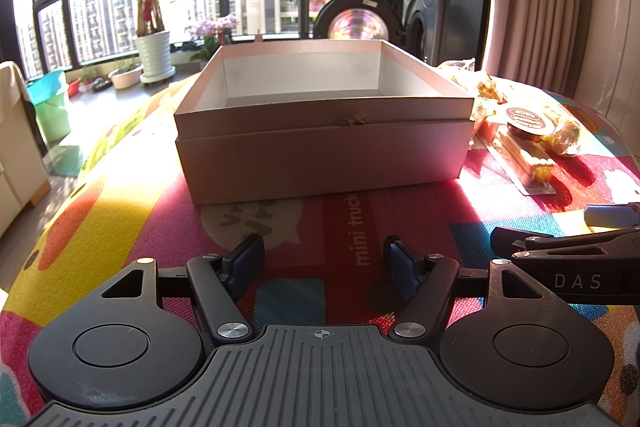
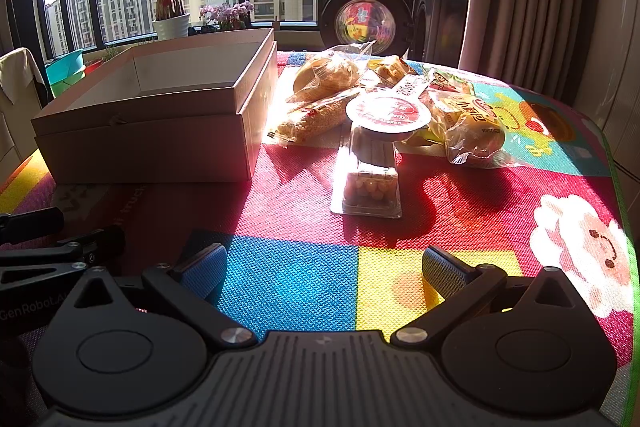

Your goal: Organize objects

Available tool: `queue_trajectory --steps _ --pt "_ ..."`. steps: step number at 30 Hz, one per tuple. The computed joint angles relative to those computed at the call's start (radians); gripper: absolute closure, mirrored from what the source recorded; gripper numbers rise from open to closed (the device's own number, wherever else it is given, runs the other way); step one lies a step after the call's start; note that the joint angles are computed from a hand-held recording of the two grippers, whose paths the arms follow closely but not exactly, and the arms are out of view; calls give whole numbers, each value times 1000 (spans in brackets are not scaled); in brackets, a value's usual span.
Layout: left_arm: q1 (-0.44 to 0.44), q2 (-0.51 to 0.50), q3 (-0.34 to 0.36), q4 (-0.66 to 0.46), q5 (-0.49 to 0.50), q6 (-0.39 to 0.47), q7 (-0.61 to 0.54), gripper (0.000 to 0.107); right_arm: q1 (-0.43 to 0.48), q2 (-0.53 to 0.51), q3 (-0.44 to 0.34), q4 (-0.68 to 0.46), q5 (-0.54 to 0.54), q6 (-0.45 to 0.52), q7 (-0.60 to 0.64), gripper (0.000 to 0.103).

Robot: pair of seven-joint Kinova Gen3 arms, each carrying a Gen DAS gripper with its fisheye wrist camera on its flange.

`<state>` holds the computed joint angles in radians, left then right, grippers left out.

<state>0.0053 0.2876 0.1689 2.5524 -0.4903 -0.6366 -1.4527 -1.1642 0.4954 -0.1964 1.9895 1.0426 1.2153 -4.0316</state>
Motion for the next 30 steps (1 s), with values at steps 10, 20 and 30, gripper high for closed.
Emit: queue_trajectory --steps 10,20,30 --pt "1 0 0 -1 0 1 0 34 0 0 0 -1 1 0 -1 0" --pt "11 -1 -4 3 18 -1 -15 34 -3 -2 -2 2 1 1 -9 0" --pt "11 -1 -3 3 21 -1 -18 34 -3 -8 -4 6 -3 3 -6 0"
